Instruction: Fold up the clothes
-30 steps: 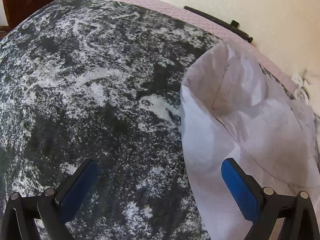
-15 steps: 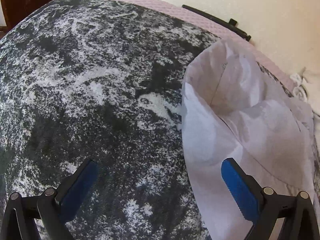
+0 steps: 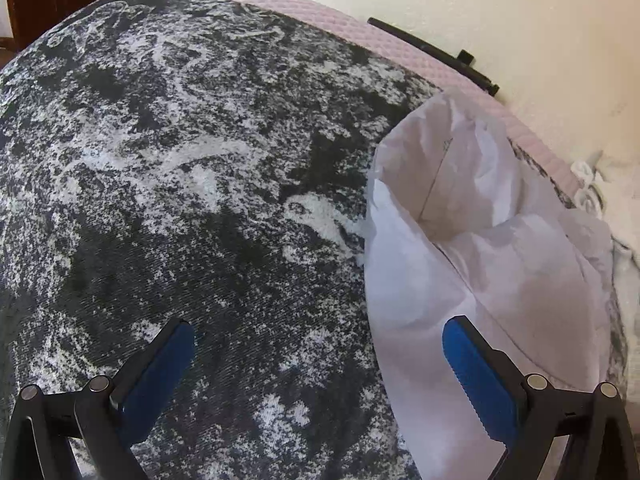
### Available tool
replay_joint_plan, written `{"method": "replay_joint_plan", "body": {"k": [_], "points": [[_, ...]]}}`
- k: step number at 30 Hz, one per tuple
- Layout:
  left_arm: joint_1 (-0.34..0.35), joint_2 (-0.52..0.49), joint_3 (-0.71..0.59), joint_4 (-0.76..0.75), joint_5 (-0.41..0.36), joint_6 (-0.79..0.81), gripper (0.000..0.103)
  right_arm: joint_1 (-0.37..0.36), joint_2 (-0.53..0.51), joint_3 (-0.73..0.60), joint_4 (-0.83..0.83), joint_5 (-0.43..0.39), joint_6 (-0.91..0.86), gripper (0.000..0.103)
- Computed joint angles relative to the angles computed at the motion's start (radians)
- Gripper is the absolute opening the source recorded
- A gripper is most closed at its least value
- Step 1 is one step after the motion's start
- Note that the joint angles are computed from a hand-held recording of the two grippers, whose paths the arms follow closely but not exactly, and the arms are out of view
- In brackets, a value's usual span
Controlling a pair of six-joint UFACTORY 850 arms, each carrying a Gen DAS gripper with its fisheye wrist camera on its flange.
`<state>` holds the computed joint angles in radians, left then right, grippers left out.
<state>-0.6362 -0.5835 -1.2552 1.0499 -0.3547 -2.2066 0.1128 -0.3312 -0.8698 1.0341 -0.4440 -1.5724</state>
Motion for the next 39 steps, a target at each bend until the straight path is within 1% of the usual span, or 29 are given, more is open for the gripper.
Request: {"method": "replay_joint_plan", "body": {"k": [2, 4, 5, 6, 7, 8, 9, 10, 11, 12, 14, 15, 18, 19, 20, 22, 24, 25, 26, 28, 29, 31, 33, 36, 37, 39], "points": [[0.001, 0.007, 0.009, 0.015, 0.006, -0.018, 0.103, -0.033, -0.041, -0.055, -0.029, -0.064, 0.115, 0.068], [0.003, 0.014, 0.019, 0.034, 0.015, -0.042, 0.103, -0.030, -0.082, -0.099, -0.127, -0.141, 0.199, 0.079], [0.003, 0.017, 0.023, 0.042, 0.019, -0.052, 0.103, -0.031, -0.105, -0.122, -0.151, -0.208, 0.208, 0.079], [0.004, 0.020, 0.026, 0.049, 0.022, -0.061, 0.103, -0.030, -0.124, -0.137, -0.143, -0.295, 0.175, 0.078], [0.004, 0.023, 0.030, 0.057, 0.023, -0.069, 0.103, -0.024, -0.132, -0.140, -0.129, -0.341, 0.138, 0.079], [0.004, 0.026, 0.033, 0.064, 0.025, -0.077, 0.103, -0.009, -0.129, -0.134, -0.120, -0.344, 0.106, 0.078], [0.005, 0.027, 0.035, 0.069, 0.027, -0.082, 0.103, 0.011, -0.129, -0.133, -0.120, -0.337, 0.092, 0.074], [0.005, 0.029, 0.037, 0.074, 0.029, -0.088, 0.103, 0.020, -0.136, -0.142, -0.116, -0.344, 0.095, 0.044], [0.006, 0.031, 0.040, 0.081, 0.031, -0.095, 0.103, 0.020, -0.147, -0.161, -0.097, -0.368, 0.109, 0.017], [0.007, 0.034, 0.044, 0.091, 0.034, -0.107, 0.103, 0.020, -0.163, -0.186, -0.064, -0.407, 0.135, 0.011], [0.009, 0.041, 0.053, 0.123, 0.040, -0.141, 0.103, 0.021, -0.157, -0.212, 0.029, -0.467, 0.113, 0.009], [0.010, 0.046, 0.059, 0.141, 0.041, -0.162, 0.103, 0.016, -0.141, -0.223, 0.093, -0.514, 0.096, 0.009], [0.015, 0.060, 0.081, 0.204, 0.044, -0.242, 0.103, -0.016, -0.081, -0.248, 0.331, -0.656, 0.083, 0.009], [0.016, 0.065, 0.089, 0.227, 0.045, -0.275, 0.103, -0.022, -0.065, -0.257, 0.400, -0.686, 0.085, 0.009], [0.017, 0.071, 0.099, 0.255, 0.045, -0.313, 0.103, -0.033, -0.047, -0.266, 0.465, -0.714, 0.090, 0.008], [0.016, 0.082, 0.115, 0.313, 0.043, -0.380, 0.103, -0.050, -0.009, -0.285, 0.598, -0.744, 0.101, 0.008], [0.004, 0.096, 0.129, 0.387, 0.020, -0.445, 0.103, -0.062, 0.019, -0.307, 0.716, -0.767, 0.123, 0.008], [-0.010, 0.109, 0.139, 0.456, -0.004, -0.497, 0.103, -0.066, 0.031, -0.318, 0.771, -0.776, 0.137, 0.009], [-0.027, 0.122, 0.151, 0.529, -0.032, -0.542, 0.103, -0.069, 0.044, -0.329, 0.816, -0.778, 0.147, 0.009], [-0.073, 0.156, 0.176, 0.688, -0.104, -0.603, 0.103, -0.061, 0.070, -0.350, 0.844, -0.755, 0.166, 0.009], [-0.096, 0.171, 0.187, 0.751, -0.142, -0.612, 0.103, -0.052, 0.083, -0.366, 0.842, -0.736, 0.183, 0.009], [-0.152, 0.199, 0.207, 0.848, -0.216, -0.593, 0.103, -0.031, 0.106, -0.426, 0.758, -0.674, 0.239, 0.009], [-0.186, 0.217, 0.218, 0.901, -0.262, -0.583, 0.103, 0.001, 0.141, -0.492, 0.640, -0.583, 0.290, 0.009], [-0.226, 0.243, 0.220, 0.937, -0.329, -0.555, 0.103, 0.064, 0.208, -0.531, 0.562, -0.454, 0.314, 0.008], [-0.234, 0.255, 0.221, 0.936, -0.345, -0.553, 0.103, 0.085, 0.225, -0.548, 0.541, -0.412, 0.322, 0.008], [-0.248, 0.292, 0.226, 0.936, -0.368, -0.541, 0.103, 0.113, 0.251, -0.570, 0.565, -0.336, 0.312, 0.008]]}}
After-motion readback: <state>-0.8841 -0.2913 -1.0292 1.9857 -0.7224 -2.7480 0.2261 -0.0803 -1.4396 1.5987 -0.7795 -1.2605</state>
